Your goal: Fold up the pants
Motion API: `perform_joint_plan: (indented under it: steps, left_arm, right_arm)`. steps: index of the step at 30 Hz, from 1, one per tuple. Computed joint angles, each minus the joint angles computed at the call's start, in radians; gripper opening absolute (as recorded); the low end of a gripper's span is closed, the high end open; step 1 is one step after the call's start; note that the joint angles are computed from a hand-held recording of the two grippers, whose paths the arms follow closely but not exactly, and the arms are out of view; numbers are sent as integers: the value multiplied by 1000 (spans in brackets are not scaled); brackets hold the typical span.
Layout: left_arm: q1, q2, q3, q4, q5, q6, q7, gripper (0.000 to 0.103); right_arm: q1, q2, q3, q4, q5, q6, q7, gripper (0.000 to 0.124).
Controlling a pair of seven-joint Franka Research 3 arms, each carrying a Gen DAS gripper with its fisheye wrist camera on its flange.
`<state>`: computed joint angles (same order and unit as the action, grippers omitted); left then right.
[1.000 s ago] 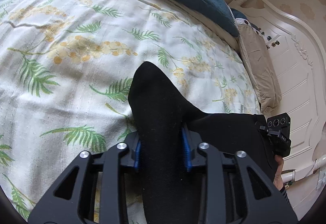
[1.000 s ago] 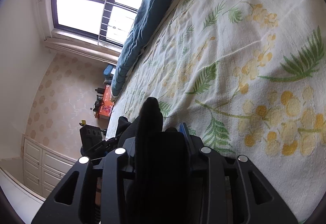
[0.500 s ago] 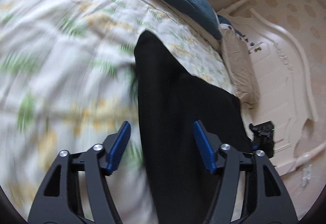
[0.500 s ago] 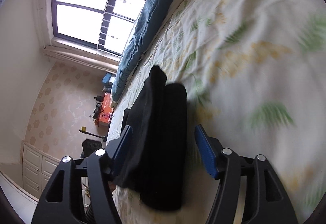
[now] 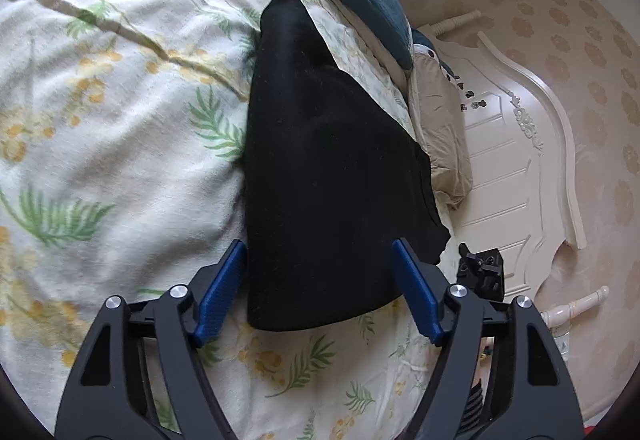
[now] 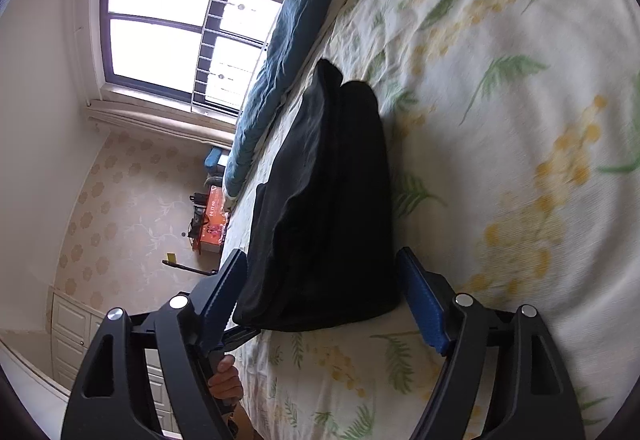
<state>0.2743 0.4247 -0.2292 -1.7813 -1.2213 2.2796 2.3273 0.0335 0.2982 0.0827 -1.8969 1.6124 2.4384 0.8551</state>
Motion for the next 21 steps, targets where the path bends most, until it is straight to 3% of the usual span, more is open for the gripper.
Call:
perform_joint_plan:
  steps: [6,9,10,11,12,14,17,21]
  left_arm:
    - [-11,9,-12,4,-22,31,9,73]
    - [-22,19,-7,11,1,51,-20,57]
    - [-22,21,-9,11,4,55,-26,55]
    - [-22,20,-11,10,7,62,-27,51]
    - [-25,17,-11,7,17,73,-29,47]
    - [-26,7,-12,-3,31,87,-22,41]
    - [-18,-8,-16,-16,22,89,-13,33]
    - [-31,-49,-8,-54,34,122,0,31]
  right_arm:
    - [20,40,18,54,-6,59,41,80]
    - [25,65,24,85,-41,66,77,80]
    - [30,72,23,96,-79,72,101,71]
    - [41,77,20,103,-140,89,141,51]
    - [52,89,16,116,-214,97,192,49]
    - [27,93,38,120,-195,81,169,36]
    - [11,83,49,110,-177,67,142,34]
    - [10,58,52,88,-165,64,123,33]
